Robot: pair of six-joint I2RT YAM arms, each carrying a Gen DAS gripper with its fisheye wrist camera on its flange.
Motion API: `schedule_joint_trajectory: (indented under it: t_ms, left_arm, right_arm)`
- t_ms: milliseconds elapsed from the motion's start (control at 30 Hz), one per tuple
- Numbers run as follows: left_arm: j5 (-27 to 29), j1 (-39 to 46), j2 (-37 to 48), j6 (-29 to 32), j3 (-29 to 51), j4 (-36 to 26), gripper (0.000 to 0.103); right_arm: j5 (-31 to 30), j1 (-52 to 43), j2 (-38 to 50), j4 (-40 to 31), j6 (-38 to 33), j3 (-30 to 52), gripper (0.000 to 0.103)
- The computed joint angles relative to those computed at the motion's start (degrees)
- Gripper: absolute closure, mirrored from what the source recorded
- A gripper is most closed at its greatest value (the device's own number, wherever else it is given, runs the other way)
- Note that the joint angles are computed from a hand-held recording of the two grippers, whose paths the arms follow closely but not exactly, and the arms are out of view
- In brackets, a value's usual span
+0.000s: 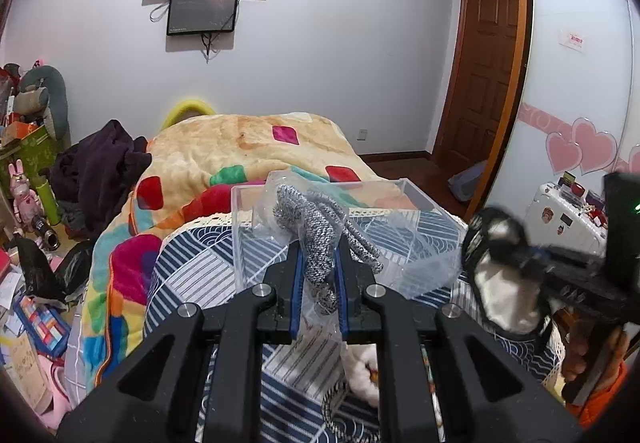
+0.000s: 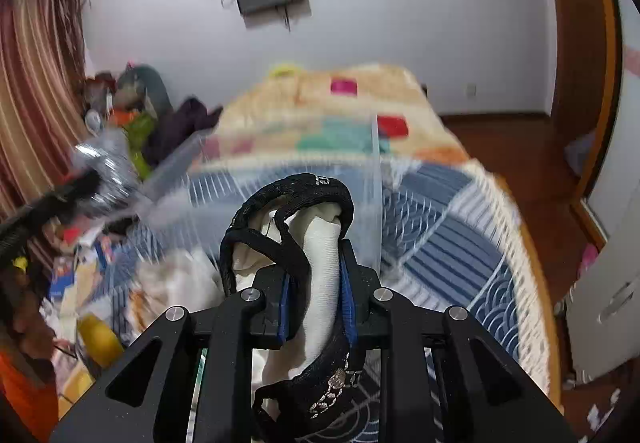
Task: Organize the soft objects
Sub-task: 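Lift both held bags and drop them into the clear box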
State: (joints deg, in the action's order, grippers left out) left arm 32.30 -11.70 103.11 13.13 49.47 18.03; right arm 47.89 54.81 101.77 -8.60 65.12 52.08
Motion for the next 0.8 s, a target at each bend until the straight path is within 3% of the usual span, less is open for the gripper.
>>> schedule_joint_trajectory:
  t_ms: [200, 467, 633, 800]
  left_arm:
    - [-2.84, -2.68, 5.50, 1.28, 8.82, -6.62, 0.089]
    - [-7.43, -5.65, 14.82, 2.43, 22.57, -17.27, 0.089]
    - [-9.60, -6.88, 19.97, 3.74, 30.09, -23.88, 0.089]
    - [-12.29, -8.09, 24.50, 4.40, 36.09, -28.61, 0.089]
  right_arm:
    - [3.12, -3.87, -2.05, 0.11, -6.76, 3.70, 0.084]
    - [-0.54, -10.91, 2.75, -1.06, -14.20, 11.65, 0.084]
    - [-4.17, -13.70, 6.73, -3.88, -14.64, 15.71, 0.084]
    - [-13.15, -17.09, 9.90, -2.46, -15.56, 16.87, 0.084]
